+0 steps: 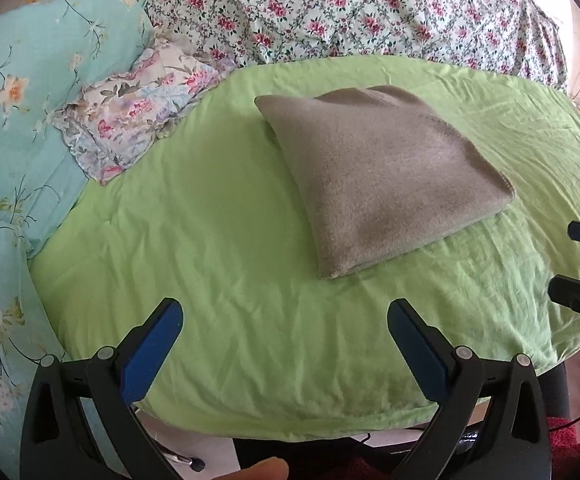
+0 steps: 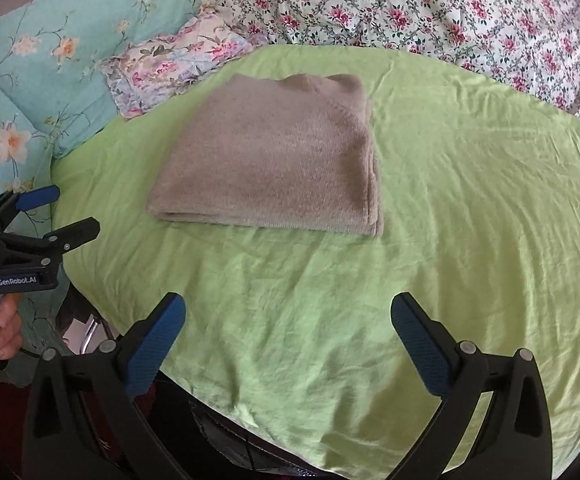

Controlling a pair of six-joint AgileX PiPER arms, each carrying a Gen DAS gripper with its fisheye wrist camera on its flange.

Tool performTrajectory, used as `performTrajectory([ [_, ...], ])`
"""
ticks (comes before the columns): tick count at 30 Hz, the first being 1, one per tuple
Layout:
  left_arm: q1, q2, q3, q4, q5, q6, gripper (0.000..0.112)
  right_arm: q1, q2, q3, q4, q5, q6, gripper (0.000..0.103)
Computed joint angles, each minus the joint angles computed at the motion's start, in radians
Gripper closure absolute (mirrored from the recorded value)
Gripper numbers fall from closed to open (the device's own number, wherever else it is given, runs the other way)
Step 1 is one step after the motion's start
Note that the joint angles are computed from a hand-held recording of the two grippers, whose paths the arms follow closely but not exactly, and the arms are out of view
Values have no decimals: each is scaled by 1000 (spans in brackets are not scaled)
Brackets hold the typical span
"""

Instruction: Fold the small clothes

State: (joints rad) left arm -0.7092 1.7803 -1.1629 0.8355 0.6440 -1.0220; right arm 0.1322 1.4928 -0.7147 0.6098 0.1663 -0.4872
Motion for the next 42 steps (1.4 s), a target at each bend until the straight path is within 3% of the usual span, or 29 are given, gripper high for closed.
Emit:
performTrajectory([
  [3,0,8,-7,0,20,10,10,12,-2,-11,-159,12,152,1],
  [8,9,11,-9,-11,29,22,10,11,-8,-30,-268,33,245,1],
  [22,10,28,-42,-10,43,27,10,4,35,-95,-220,59,181,1],
  [42,-7,29,-64,-2,69,4,10,5,38,-106,-286,66,239,1],
])
